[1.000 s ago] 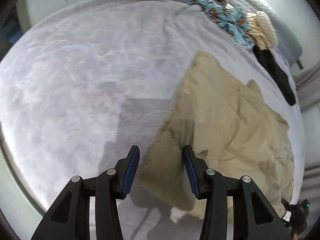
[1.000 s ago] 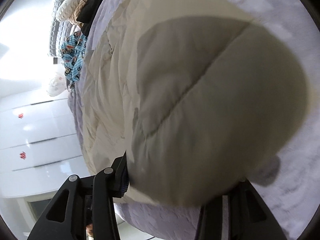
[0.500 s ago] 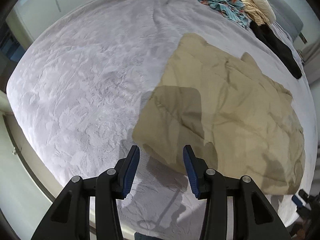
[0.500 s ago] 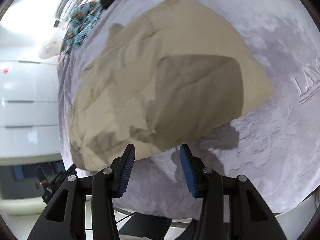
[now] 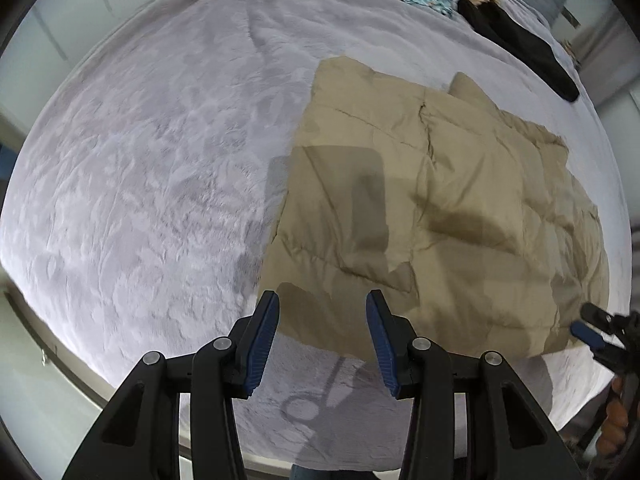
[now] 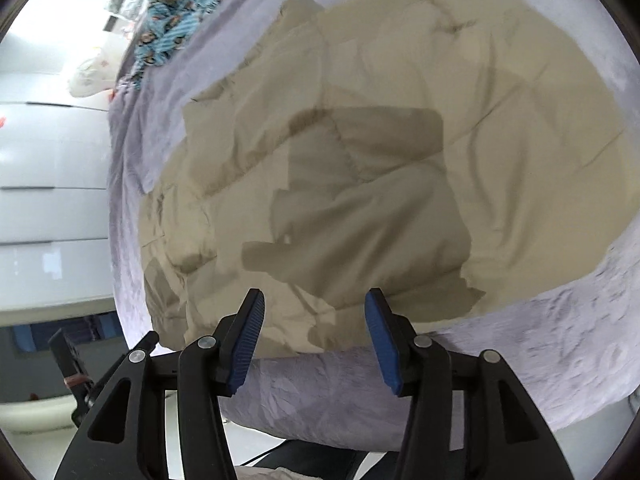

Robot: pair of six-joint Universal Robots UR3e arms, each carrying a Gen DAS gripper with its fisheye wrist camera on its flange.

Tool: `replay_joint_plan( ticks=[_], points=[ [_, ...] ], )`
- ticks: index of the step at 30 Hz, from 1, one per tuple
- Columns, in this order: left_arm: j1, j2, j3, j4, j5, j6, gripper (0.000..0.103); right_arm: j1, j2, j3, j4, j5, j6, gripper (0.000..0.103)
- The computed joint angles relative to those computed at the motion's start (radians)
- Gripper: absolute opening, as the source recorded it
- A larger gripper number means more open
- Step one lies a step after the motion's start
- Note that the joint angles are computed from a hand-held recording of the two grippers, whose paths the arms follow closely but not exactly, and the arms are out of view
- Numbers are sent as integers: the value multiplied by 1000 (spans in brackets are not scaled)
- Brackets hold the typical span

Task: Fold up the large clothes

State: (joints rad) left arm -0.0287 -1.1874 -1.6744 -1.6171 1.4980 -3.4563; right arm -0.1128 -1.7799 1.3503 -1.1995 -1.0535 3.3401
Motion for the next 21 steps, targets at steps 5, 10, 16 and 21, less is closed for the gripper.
replay_joint_plan(
  ticks=[5,10,16,21],
  points=[
    [52,-2,-3,17,-15,104,94,61,17,23,-60,-24,93,57],
    [79,-42,10,21,-36,171,94,98,19,26,-85,-45,159,61],
    [104,-79,-10,77,-45,245,94,152,46,21,-121,-79,229,69],
    [153,-110,-27,120,-81,342,94,217,87,22,-183,-113,281,84]
  ],
)
